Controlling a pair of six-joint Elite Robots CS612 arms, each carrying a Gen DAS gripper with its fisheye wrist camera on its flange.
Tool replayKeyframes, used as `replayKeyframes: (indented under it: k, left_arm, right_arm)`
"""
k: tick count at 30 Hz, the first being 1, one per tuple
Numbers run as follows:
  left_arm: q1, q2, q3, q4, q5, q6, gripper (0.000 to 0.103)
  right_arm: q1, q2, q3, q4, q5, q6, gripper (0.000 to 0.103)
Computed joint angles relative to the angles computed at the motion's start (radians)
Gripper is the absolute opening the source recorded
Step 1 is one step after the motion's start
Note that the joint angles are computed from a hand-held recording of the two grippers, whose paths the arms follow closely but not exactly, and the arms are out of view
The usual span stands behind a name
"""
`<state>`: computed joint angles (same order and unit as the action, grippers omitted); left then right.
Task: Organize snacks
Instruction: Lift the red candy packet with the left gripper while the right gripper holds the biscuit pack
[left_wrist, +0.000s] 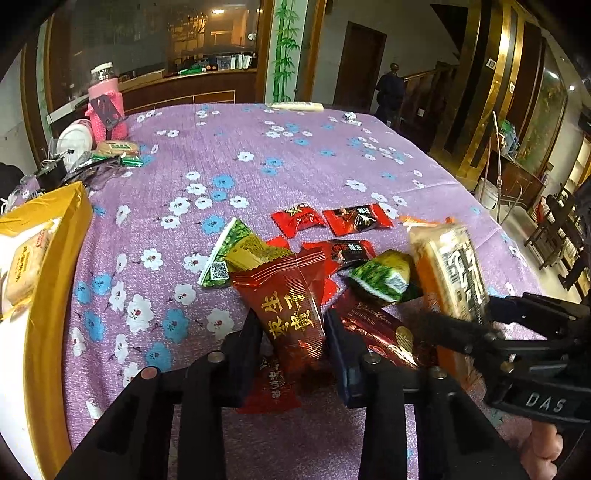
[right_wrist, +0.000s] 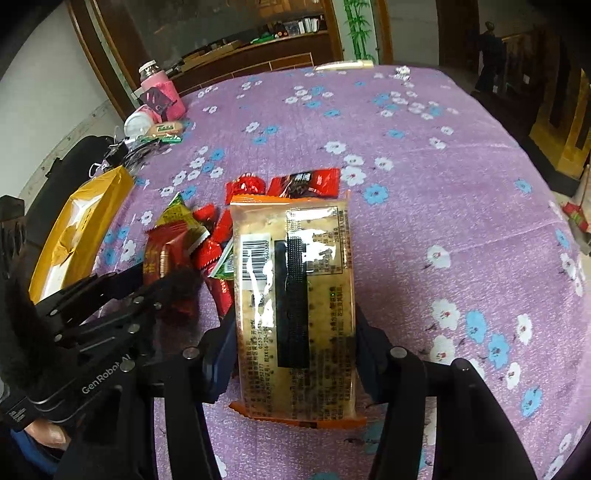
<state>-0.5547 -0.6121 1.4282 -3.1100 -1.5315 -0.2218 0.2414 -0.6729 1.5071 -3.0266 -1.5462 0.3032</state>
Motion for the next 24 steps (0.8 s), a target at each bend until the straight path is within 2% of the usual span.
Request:
replayKeyframes:
  k: [5, 24]
  left_arm:
    - [0.003, -0.001, 0.001, -0.004, -0.004, -0.004, 0.034]
    - [0.003, -0.005, 0.019, -0.060, 0.013, -0.018, 0.033]
  right_arm:
    - [-0.001, -0.006, 0.023, -0.091, -0.001, 0.002, 0.054]
    - [-0.010, -0.010, 0.038, -0.159, 0.041, 0.022, 0.054]
